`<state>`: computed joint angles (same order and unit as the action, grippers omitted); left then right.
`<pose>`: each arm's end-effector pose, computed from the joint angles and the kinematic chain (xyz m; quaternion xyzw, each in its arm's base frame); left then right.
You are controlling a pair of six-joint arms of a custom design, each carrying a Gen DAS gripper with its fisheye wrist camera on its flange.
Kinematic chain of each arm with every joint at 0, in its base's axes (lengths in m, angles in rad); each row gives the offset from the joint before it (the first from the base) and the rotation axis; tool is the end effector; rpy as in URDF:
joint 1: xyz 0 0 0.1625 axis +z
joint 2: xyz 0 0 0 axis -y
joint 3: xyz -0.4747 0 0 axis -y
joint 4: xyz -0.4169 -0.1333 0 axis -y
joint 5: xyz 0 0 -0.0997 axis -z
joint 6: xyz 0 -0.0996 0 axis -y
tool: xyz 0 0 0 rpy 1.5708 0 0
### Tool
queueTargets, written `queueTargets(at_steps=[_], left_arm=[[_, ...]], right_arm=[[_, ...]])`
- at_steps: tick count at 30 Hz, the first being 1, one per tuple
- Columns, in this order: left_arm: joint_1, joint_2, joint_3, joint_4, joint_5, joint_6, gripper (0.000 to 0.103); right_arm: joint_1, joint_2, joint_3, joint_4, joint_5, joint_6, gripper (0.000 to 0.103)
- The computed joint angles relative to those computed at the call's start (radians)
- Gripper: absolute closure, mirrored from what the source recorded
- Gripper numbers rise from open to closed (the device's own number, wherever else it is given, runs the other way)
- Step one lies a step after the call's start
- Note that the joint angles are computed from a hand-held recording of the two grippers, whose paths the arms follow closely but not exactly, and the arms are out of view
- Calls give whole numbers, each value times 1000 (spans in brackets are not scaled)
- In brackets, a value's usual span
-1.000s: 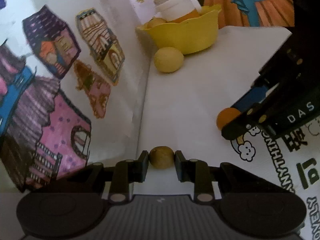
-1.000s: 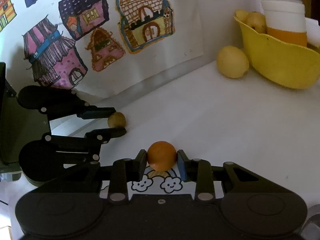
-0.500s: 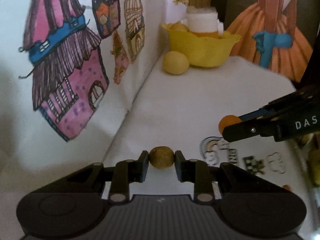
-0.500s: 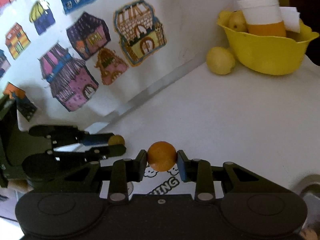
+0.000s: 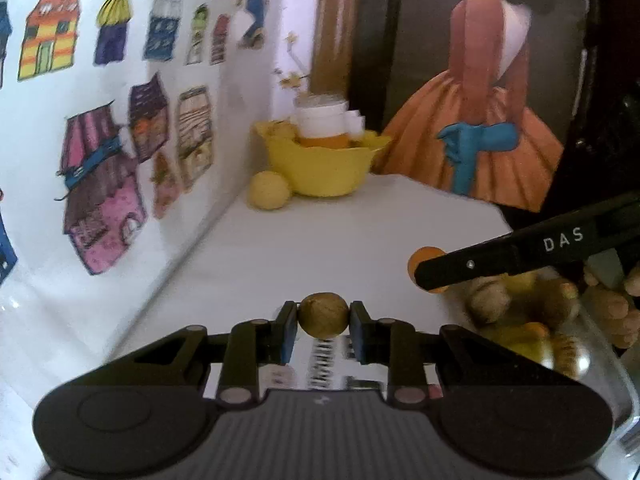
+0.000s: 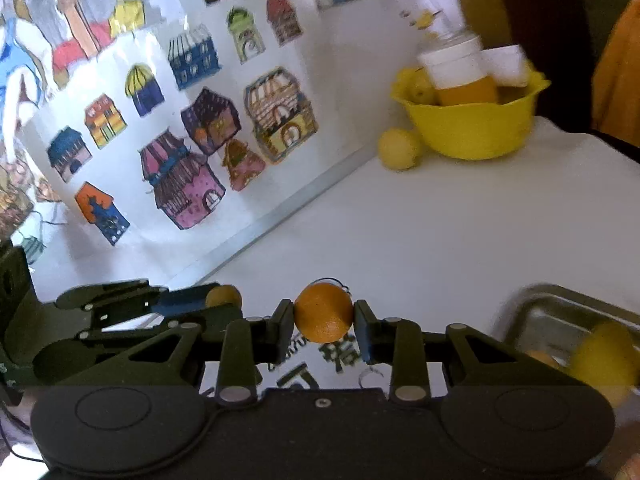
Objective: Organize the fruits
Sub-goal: 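Lift and carry the small brown fruit and the orange over the tray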
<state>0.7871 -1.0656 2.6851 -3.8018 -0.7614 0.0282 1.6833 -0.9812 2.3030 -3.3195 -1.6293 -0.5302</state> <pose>-0.0878 -0.3791 0.1625 0.2373 0.8521 -0.3957 0.2470 0.1826 -0.4811 0.1038 0.3027 -0.9288 0.2012 0.0719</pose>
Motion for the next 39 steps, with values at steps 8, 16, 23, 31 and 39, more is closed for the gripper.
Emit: queueTargets(at_steps=[8,16,23,31,39], left_arm=[[-180,138,85,-192,4,-97,73],[-304,328,132,-356,-50,-228,73],[-384,500,142,-487,-76,-321,73],[-480,670,134,-553,-65,-428,73],[-513,777,131,-573,-63,-509,73]], right_arm=[[-48,-172,152,-82,16,-27,69],[-150,-340,289,-126,24,-66,69],[-270,-443,391,-174,73,-119,69],[-388,-457,485,-298,120,-228,69],[-476,-456,517,-323,161,-280,69]])
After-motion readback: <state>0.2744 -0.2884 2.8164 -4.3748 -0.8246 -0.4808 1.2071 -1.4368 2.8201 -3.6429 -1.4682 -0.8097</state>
